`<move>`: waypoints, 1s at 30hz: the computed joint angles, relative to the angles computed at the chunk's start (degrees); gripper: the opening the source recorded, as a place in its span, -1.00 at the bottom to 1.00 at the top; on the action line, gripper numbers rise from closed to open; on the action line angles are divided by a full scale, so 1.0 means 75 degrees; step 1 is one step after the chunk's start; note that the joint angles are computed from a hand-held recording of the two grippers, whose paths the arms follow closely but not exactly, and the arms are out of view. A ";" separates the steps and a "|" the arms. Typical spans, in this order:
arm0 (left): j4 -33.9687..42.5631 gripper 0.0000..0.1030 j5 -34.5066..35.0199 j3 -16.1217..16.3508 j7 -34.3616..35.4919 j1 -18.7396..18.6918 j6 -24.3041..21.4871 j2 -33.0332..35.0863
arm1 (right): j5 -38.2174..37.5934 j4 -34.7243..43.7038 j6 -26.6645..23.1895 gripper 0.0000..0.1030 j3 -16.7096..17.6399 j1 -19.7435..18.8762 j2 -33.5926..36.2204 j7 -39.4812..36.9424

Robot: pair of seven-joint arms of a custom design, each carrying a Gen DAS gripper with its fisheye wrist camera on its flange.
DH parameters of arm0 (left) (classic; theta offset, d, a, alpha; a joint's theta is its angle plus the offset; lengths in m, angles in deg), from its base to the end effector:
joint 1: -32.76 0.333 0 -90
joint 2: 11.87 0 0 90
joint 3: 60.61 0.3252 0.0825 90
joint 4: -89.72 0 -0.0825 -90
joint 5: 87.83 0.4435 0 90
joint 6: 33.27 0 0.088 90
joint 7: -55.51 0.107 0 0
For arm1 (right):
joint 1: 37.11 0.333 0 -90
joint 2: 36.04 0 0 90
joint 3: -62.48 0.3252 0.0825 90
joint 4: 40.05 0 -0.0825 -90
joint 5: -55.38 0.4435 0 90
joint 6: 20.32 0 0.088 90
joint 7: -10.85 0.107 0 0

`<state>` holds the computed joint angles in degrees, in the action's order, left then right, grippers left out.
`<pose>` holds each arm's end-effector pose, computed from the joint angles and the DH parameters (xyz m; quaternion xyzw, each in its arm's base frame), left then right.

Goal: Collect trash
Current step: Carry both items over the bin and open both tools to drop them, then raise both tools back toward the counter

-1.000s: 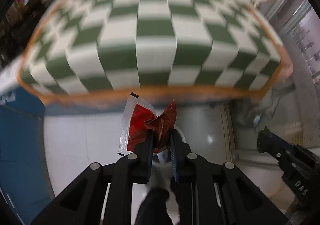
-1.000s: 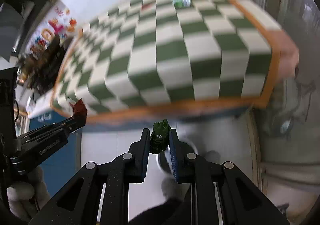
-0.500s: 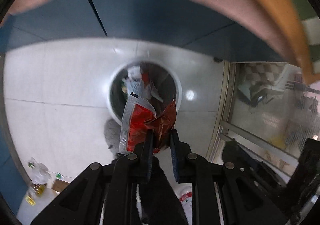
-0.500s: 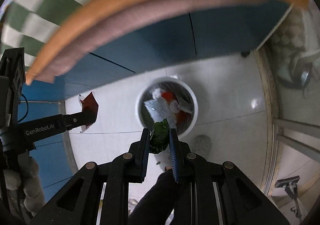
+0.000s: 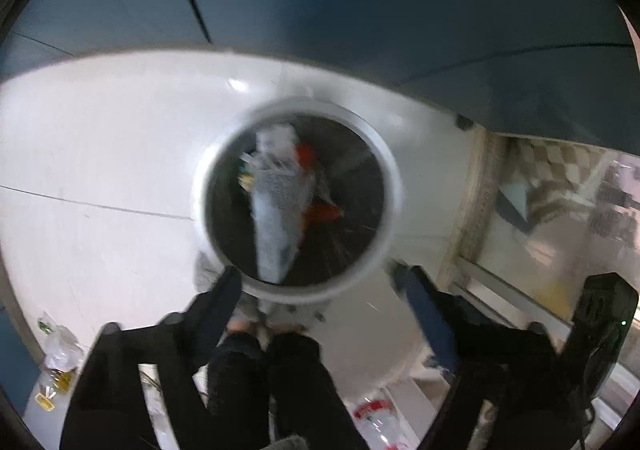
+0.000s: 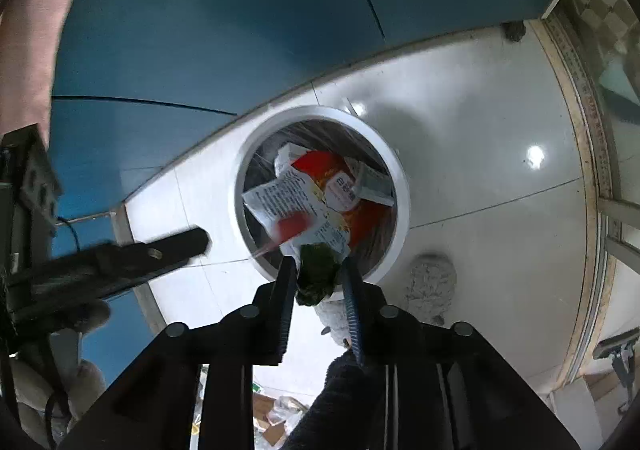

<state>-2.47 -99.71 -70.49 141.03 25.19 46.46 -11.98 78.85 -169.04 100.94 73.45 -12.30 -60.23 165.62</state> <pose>0.5566 -0.2011 0.6039 0.6100 -0.7783 -0.0310 0.1453 0.3977 0.3198 0.5503 -0.4238 0.8824 0.1601 0.1269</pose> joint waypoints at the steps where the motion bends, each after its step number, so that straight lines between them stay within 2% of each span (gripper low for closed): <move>1: -0.0008 0.85 0.0317 -0.0027 0.0082 -0.0026 0.0049 -0.0051 | 0.0009 0.0007 -0.0031 0.09 -0.0001 0.0000 0.0044 0.0020; 2: -0.0024 0.96 0.0612 -0.0049 0.0163 -0.0053 0.0114 -0.0108 | 0.0017 0.0010 -0.0030 0.15 -0.0001 0.0004 0.0054 0.0025; 4: -0.0186 0.96 0.1093 -0.0081 0.0334 -0.0106 0.0352 -0.0302 | -0.0164 0.0210 -0.0286 0.47 0.0025 -0.0010 0.0205 -0.0001; 5: -0.0296 0.96 0.1448 -0.0109 0.0467 -0.0146 0.0497 -0.0444 | -0.0345 0.0372 -0.0499 0.55 0.0063 -0.0030 0.0309 0.0017; 7: -0.0485 0.96 0.1900 -0.0134 0.0630 -0.0209 0.0684 -0.0651 | -0.0646 0.0646 -0.0934 0.95 0.0120 -0.0050 0.0465 0.0078; 8: -0.0518 0.96 0.2004 -0.0128 0.0697 -0.0229 0.0706 -0.0703 | -0.0896 0.0896 -0.1286 1.00 0.0176 -0.0069 0.0617 0.0146; 15: -0.0651 0.96 0.2394 -0.0082 0.0855 -0.0276 0.0613 -0.1036 | -0.1785 0.1742 -0.2493 1.00 0.0303 -0.0024 0.0955 0.0333; 25: -0.0314 0.96 0.2271 -0.0021 0.0983 -0.0272 0.0217 -0.1256 | -0.2281 0.2704 -0.3375 1.00 0.0360 0.0069 0.1212 0.0392; 30: 0.0363 0.96 0.2150 0.0009 0.1045 -0.0256 -0.0279 -0.1241 | -0.2485 0.3460 -0.4007 1.00 0.0419 0.0119 0.1326 0.0510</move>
